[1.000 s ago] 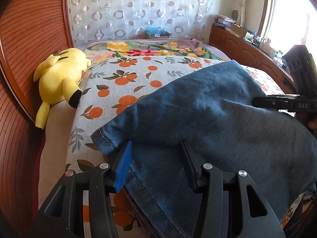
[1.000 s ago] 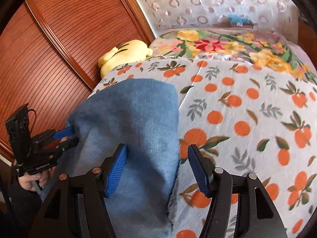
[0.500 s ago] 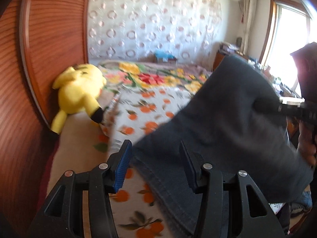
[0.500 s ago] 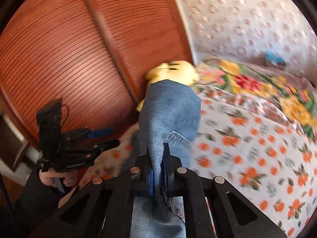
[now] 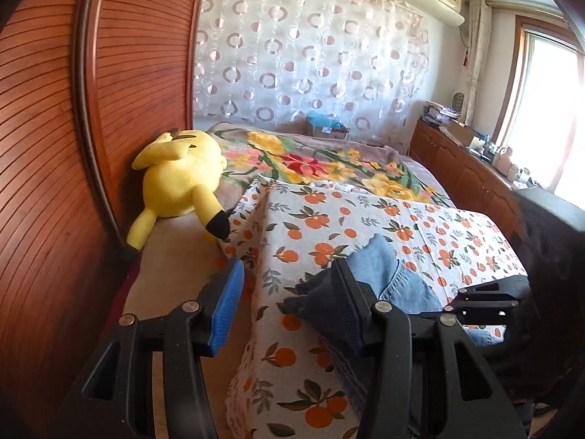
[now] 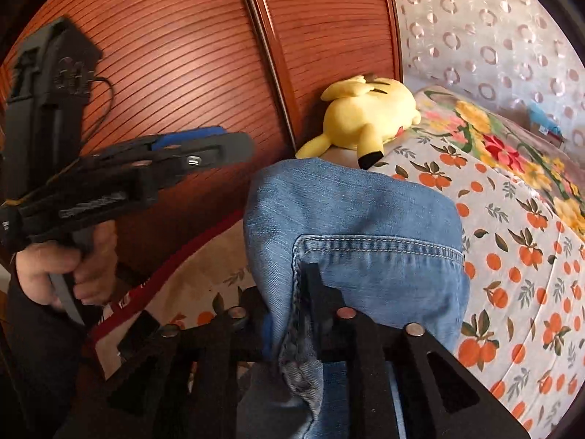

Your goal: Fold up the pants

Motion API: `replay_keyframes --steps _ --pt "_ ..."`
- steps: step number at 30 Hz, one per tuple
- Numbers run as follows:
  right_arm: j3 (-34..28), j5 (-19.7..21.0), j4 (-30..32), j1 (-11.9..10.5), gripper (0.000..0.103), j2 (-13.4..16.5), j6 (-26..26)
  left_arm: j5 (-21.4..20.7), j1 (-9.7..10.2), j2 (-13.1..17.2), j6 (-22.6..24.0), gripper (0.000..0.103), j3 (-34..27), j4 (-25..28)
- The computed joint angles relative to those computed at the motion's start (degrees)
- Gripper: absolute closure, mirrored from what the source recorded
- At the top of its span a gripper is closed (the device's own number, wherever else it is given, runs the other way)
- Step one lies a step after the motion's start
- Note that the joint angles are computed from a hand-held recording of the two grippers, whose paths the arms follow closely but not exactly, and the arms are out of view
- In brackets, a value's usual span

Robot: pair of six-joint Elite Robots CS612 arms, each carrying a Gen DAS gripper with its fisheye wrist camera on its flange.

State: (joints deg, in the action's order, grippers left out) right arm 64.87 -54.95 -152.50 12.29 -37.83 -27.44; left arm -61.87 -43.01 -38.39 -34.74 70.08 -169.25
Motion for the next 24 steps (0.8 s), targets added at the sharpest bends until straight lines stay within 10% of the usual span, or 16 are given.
replay_keyframes --steps 14,24 --pt "14.1 1.5 -21.0 -5.1 0.067 -5.4 5.4 -2.4 -1.02 3.2 3.9 0.052 -7.0 4.7" --pt "17.5 -0.4 -21.1 -3.9 0.067 -5.0 2.7 0.1 -0.34 4.4 0.9 0.052 -8.8 12.8"
